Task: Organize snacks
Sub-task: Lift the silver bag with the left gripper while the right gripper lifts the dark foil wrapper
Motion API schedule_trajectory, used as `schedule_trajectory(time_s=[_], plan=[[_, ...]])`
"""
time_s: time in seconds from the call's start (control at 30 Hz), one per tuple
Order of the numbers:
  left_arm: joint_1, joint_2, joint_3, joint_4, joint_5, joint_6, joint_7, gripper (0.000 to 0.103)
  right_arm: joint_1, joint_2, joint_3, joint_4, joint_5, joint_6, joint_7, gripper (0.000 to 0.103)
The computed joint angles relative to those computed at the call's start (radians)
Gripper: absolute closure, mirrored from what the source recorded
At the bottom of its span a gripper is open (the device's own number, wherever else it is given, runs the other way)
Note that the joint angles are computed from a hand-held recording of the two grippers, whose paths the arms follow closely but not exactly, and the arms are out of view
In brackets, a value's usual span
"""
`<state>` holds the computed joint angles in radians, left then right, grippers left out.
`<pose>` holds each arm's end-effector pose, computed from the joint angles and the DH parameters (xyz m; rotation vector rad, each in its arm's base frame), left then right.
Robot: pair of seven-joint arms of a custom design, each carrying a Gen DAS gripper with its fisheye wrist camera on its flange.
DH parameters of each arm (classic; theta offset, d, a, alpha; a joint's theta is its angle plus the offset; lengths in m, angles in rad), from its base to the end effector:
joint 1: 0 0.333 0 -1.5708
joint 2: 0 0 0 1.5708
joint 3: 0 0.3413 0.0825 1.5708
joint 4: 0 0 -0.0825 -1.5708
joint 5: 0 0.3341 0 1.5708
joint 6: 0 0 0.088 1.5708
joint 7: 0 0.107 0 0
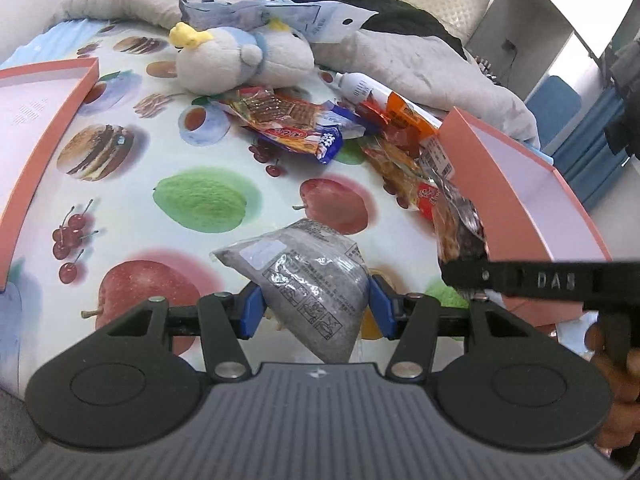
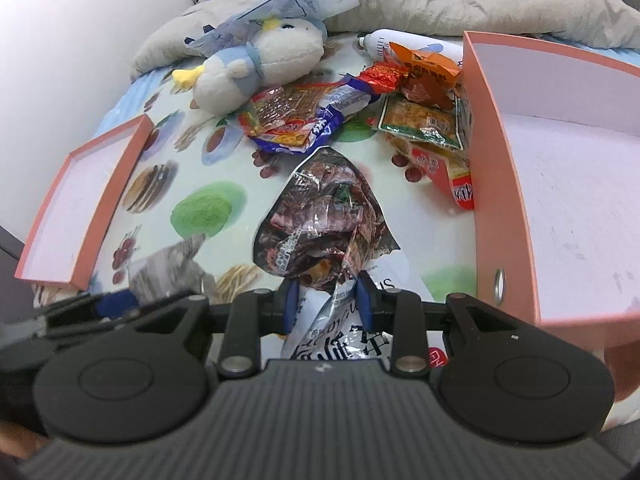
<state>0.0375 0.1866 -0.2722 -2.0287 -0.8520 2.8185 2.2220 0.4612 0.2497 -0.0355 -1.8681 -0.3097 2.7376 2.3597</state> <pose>0.5778 -0.0902 0.4685 -1.8332 2.0843 -1.0955 0.5637 0.2710 0.5024 -1.6951 1.8978 -0.4204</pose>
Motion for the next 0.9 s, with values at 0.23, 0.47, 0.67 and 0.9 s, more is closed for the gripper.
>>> schedule_trajectory(time_s=[0.23, 0.47, 0.67, 0.9], plan=[[-0.01, -0.016, 0.011, 0.021, 0.041, -0.015, -0.06, 0.043, 0.006, -0.026, -0.015, -0.026, -0.06, 0.033, 0.063, 0.07], [-0.029, -0.006, 0.019, 0.116, 0.125, -0.035, -0.141, 0.043, 0.001, -0.049, -0.026, 0.006, -0.136, 0.052, 0.079, 0.07], [-0.031, 0.019, 0.007, 0.238, 0.193, -0.091, -0.213, 0.043, -0.015, -0.078, -0.031, 0.032, -0.231, 0.064, 0.138, 0.07], [-0.049, 0.063, -0.016, 0.386, 0.266, -0.099, -0.257, 0.043, -0.052, -0.118, -0.034, 0.051, -0.395, 0.071, 0.25, 0.07]])
